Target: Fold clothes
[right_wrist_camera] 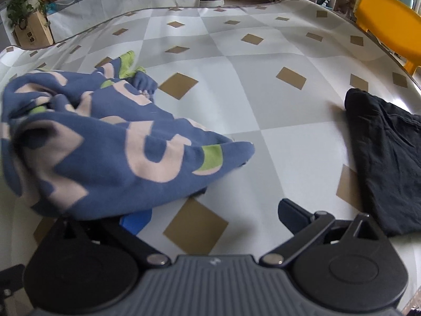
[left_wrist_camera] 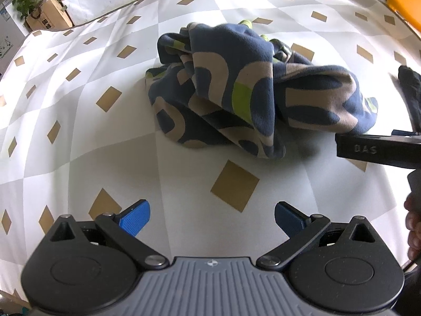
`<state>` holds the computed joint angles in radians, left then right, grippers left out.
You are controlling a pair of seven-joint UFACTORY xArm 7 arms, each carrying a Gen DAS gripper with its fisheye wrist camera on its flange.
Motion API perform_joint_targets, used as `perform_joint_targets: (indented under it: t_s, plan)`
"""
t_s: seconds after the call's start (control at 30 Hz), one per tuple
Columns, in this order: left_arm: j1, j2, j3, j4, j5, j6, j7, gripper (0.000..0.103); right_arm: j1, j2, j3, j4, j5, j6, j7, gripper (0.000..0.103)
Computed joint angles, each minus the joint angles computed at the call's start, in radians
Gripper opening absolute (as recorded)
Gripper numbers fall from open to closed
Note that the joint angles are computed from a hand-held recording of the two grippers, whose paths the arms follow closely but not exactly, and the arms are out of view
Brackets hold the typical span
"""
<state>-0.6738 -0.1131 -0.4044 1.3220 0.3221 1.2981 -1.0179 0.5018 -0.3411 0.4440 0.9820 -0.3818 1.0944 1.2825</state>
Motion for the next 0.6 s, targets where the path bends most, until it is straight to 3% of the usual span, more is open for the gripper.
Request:
perform_joint_targets:
  t_s: [0.5,0.6]
  plan:
    - [-0.006,-0.068,-0.024,-0.079,-0.065,-0.030,-0.083,0.102,0.053,-0.004,0.096,0.110,-0.070,0.154,0.025,0.102]
    - [-0.006,-0.080,-0.035,-0.095,-0.075,-0.039,-0.102,0.102,0.068,-0.041,0.088,0.093,-0.043,0.131,0.046,0.102]
